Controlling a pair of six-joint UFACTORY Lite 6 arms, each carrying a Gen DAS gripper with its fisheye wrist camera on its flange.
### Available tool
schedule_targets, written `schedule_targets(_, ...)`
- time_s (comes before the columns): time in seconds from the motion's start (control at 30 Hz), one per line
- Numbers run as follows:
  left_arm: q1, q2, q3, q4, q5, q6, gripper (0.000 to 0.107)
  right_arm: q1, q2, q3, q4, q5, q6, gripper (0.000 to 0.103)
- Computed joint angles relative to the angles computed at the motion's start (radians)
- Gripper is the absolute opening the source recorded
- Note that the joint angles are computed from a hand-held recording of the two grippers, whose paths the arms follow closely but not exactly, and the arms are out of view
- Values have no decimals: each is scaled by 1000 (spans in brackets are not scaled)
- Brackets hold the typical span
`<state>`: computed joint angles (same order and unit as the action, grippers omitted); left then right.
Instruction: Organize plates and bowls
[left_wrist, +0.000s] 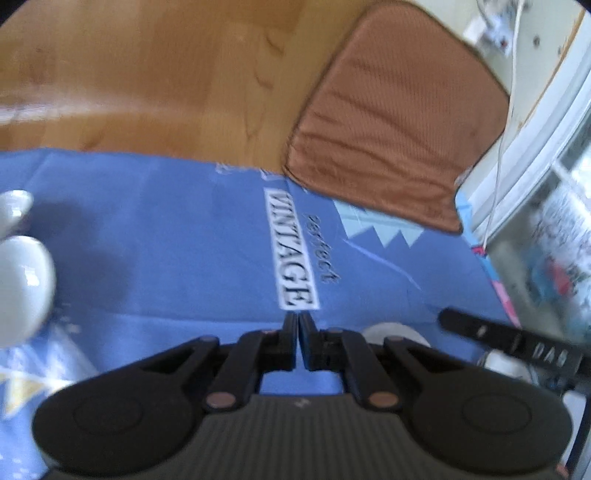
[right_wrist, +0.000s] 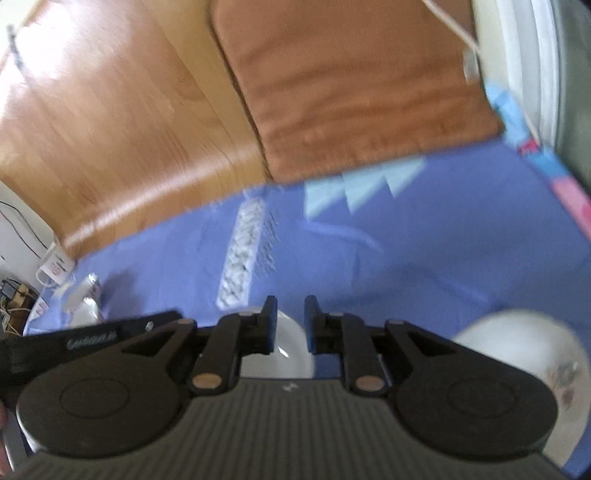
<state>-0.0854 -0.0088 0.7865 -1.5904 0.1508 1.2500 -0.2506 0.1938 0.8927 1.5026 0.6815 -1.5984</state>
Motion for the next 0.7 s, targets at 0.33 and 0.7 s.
schedule_targets(0.33,792,-159,-116,313,553,46,5,354,-33,37,-62,-2,148,19)
schedule_targets(0.7,1055,232,209,405,738,47,8,725,257,429,-210,-174,462,35)
